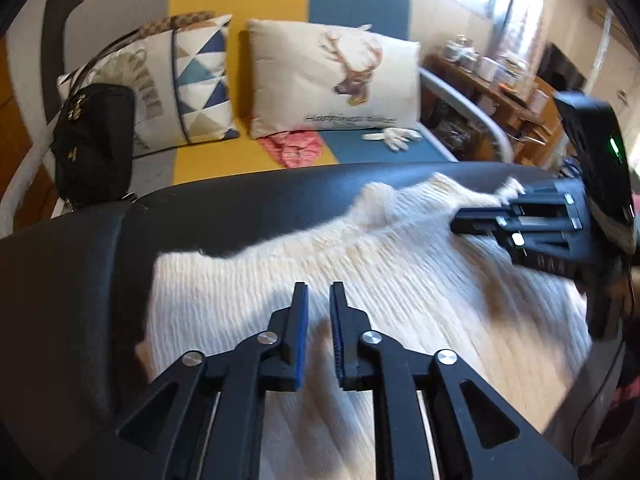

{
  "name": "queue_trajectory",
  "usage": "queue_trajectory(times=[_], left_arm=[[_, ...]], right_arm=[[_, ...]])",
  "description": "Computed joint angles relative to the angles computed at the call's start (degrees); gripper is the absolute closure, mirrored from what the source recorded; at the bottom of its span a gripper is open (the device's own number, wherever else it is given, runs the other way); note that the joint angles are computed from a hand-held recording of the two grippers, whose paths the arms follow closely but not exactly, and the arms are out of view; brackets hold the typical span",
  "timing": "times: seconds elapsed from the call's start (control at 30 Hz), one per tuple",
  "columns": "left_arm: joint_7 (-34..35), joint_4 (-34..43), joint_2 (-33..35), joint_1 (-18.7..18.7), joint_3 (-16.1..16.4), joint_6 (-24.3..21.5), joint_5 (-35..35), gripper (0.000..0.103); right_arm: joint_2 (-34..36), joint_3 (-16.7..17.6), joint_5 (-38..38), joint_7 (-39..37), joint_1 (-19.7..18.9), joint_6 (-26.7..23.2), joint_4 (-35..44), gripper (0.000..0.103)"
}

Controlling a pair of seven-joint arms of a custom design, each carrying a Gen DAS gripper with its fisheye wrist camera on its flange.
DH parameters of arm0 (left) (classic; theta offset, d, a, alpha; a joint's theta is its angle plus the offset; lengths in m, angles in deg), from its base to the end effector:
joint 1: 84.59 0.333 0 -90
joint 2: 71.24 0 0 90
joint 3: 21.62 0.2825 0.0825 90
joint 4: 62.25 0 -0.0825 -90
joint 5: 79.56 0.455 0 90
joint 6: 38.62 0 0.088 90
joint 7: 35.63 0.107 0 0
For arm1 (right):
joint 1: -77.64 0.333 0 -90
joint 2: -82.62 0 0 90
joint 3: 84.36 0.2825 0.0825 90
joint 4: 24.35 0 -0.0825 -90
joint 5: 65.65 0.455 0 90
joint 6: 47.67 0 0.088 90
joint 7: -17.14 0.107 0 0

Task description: Fold clothes

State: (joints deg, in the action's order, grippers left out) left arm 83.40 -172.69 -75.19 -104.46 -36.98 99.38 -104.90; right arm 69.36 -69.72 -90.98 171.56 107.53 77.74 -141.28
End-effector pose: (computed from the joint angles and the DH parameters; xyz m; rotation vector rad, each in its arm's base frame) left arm 0.5310 -0.3820 0.5241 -0.9828 2.7231 -0.9625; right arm 0.4338 0.4157 0.5323 -1.7336 2.0169 -0.5421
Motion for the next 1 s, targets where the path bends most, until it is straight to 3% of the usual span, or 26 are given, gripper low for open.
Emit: queue_trajectory(times=[0.1,0.23,0.4,0.47,0.57,0.67,0.7,0.8,0.87,0.93,1.0], left_arm=[[-1.5,-1.1,-0.1,-0.2,-0.9,0.8,6.2,0.085],[-5.8,0.8,2.6,-0.4,-0.9,1.6,8.3,0.085],[-14.2,2.4,4.5,0.0,-0.6,2.8,9.8,0.094],[-13.6,0.3,2.4,0.3,-0.4,4.4,8.0,0.094],[-7.1,-4.8,-3.1,0.1,0.2,7.5,2.7,0.094],[-5.1,-7.9,-6.0,-0.1,0.5,7.6,3.2,0.093],[-4.9,-8.6,-6.6,0.0,0.5,7.3,3.9,0.092],[-6.0,-9.6,-5.9,0.2,0.5,8.0,5.0,0.091],[-6.9,-8.8,-5.2,0.3,0.7,7.2,4.5,0.091],[-9.1,-7.7,-4.8,0.5,0.8,5.7,4.2,0.091],[-10.7,-8.5,-5.9,0.7,0.4,6.3,5.9,0.091]], right_arm=[[-0.8,-0.2,1.6,-0.9,0.7,4.3,-0.9,0.080],[5.2,-0.6,5.5,-6.0,1.6,3.1,3.7,0.080],[7.8,-0.3,-1.2,0.0,1.9,-0.9,6.3,0.103],[6.9,-0.4,-2.1,2.4,1.9,-1.4,5.7,0.103],[0.1,-0.3,-1.8,5.4,1.9,-0.6,-0.3,0.101],[-7.7,0.7,-0.7,8.1,1.4,-4.5,-6.3,0.077],[-9.9,1.1,-0.4,8.9,1.2,-6.8,-7.9,0.077],[-12.9,0.2,4.2,8.1,1.3,-9.9,-11.5,0.077],[-14.5,-0.5,5.9,8.5,1.1,-7.0,-14.8,0.078],[-15.2,0.2,5.5,10.3,0.1,-5.9,-15.7,0.095],[-15.4,1.3,4.0,12.7,-0.9,-5.7,-15.4,0.101]])
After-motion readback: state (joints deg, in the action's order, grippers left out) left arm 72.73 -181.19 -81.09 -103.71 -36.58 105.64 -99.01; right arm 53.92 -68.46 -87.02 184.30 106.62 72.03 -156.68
